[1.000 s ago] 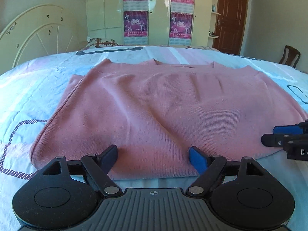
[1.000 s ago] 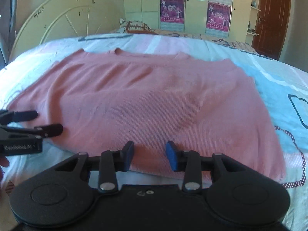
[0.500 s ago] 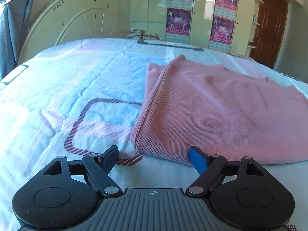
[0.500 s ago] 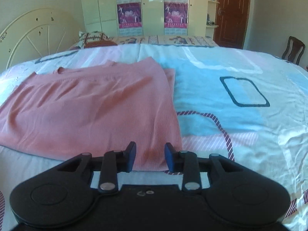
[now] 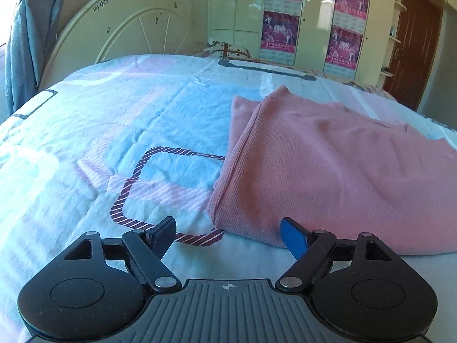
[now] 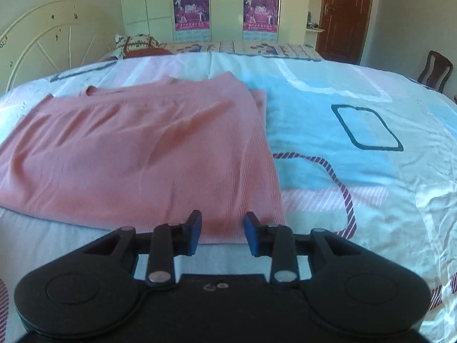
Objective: Fold small clothes
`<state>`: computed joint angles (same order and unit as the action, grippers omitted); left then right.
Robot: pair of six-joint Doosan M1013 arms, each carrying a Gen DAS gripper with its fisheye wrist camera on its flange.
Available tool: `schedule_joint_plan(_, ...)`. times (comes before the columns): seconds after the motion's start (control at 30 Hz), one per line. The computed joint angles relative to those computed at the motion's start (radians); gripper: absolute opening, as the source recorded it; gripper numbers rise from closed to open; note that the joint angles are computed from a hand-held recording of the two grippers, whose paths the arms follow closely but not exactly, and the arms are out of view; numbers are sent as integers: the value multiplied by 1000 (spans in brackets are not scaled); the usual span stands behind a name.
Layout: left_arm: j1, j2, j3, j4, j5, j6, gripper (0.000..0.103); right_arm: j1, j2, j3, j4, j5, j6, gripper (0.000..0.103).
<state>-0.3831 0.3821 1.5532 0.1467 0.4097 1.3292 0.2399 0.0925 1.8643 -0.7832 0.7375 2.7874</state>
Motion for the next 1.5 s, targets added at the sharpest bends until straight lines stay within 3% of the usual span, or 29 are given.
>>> schedule_joint_plan(0.07, 0, -8, 6, -40, -4, 28, 80, 7, -9, 6, -38, -29, 43, 28)
schedule_joint_plan(0.13, -7, -12, 8, -19, -6, 20, 80, 0, -21, 12, -24, -93, 47, 6)
schedule_joint_plan(0.17, -10, -13, 10, -14, -10, 23, 80, -5, -23, 10, -8, -121, 41, 4)
schedule_joint_plan(0.33, -11, -15, 10, -82, -3, 68, 79, -1, -9, -21, 3, -167, 16, 4)
schedule_joint_plan(0.43, -11, -15, 5, -170, 26, 157, 61, 1, 7, -42, 18, -179, -10, 4)
schedule_joint_plan(0.5, -11, -13, 3, -201, 42, 167, 61, 1, 19, -55, 32, -186, -30, 5)
schedule_joint_plan(0.6, 23, -6, 1, -528, 103, 310, 61, 0, 33, -69, 41, -202, -42, 6)
schedule_joint_plan(0.67, 44, -5, 22, -734, 90, 395, 61, -1, 41, -77, 42, -219, -43, 6)
schedule_joint_plan(0.8, 65, 17, 45, -1024, 26, 464, 61, -4, 64, -100, 60, -248, -52, 6)
schedule_joint_plan(1.1, 67, 87, 10, -1379, -58, 609, 61, -13, 129, -177, 156, -265, -143, 5)
schedule_joint_plan(1.2, 61, 114, -25, -1365, -75, 576, 60, -17, 152, -207, 203, -252, -193, 4)
schedule_joint_plan(1.23, 56, 123, -43, -1298, -82, 506, 49, -18, 159, -215, 220, -246, -212, 4)
schedule_joint_plan(1.27, 55, 132, -55, -1260, -78, 480, 6, -18, 169, -225, 234, -236, -229, 3)
schedule_joint_plan(1.33, 59, 142, -62, -1341, -82, 545, 8, -16, 191, -252, 268, -199, -269, 1)
schedule_joint_plan(1.43, 64, 121, -30, -1630, -110, 870, 8, -11, 206, -271, 276, -199, -295, 1)
schedule_joint_plan(1.5, 68, 121, -25, -1629, -111, 900, 8, -11, 209, -269, 301, -234, -325, 1)
